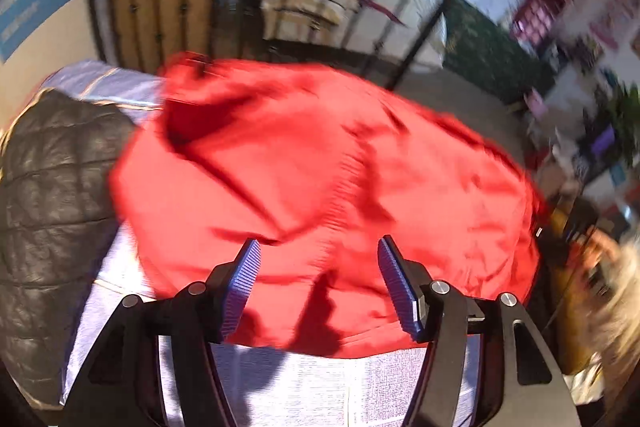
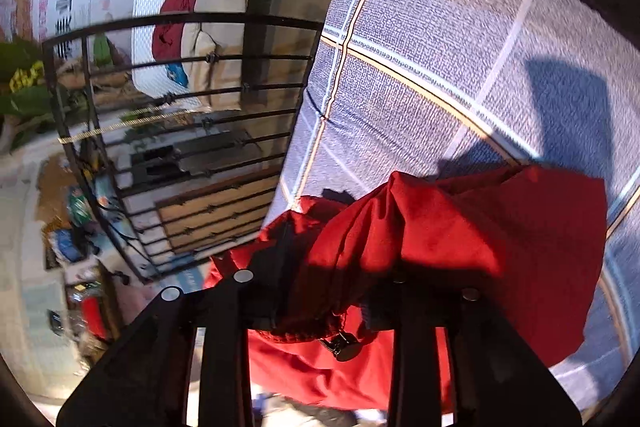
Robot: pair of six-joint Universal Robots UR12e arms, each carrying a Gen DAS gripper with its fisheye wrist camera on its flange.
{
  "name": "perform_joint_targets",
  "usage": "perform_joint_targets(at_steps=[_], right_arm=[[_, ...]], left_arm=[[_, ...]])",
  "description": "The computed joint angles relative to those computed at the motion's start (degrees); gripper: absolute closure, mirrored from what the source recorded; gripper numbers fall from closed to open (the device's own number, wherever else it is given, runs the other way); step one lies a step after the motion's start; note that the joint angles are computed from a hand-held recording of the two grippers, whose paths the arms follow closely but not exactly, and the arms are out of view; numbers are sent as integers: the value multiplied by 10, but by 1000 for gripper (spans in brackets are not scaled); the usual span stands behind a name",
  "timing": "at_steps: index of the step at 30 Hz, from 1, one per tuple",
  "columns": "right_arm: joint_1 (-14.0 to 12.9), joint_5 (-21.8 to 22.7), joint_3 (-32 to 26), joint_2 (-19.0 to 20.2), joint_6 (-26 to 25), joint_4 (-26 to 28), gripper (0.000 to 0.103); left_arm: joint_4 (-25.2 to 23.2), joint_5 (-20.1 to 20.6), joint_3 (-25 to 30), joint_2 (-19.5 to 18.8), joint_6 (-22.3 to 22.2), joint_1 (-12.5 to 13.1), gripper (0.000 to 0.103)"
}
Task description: Fold large clothes
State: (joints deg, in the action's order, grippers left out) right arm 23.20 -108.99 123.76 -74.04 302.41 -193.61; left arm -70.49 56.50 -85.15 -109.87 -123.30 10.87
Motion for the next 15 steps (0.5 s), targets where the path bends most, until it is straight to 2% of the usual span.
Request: perform_joint_targets(at_steps=[2,4,5,6,7,8,9,11,13,15], right_arm=[[8,-30,3,-2,-9,-35,41],[16,-53,1,-19,-30,-18,40],[19,-59,2,-37,-52,15,39],[24,-68,-1,-50,-81,42,39],[29,-81,-6,-67,-134,78,32],[35,-95,-18,-82,-194,132,26],[45,-110,-38,-92,-254,192,26],[74,-130,-104,-83,-374,308,26],[81,-117,-148,-61,-480,358,25],[83,-106,-178,-34,-512,386,25]], left_arm=[[86,36,-45,15,1,-26,43],[139,49,-60,15,-20,-41,43],[148,50,-56,10,-34,-48,43],[144,52,-45,3,-51,-54,43],[135,55,-33,-7,-63,-59,43],[122,61,-20,-15,-70,-63,43],[111,69,-8,-21,-77,-68,43],[97,83,8,-33,-82,-76,42],[92,92,12,-37,-81,-79,42],[87,79,14,-35,-84,-74,42]])
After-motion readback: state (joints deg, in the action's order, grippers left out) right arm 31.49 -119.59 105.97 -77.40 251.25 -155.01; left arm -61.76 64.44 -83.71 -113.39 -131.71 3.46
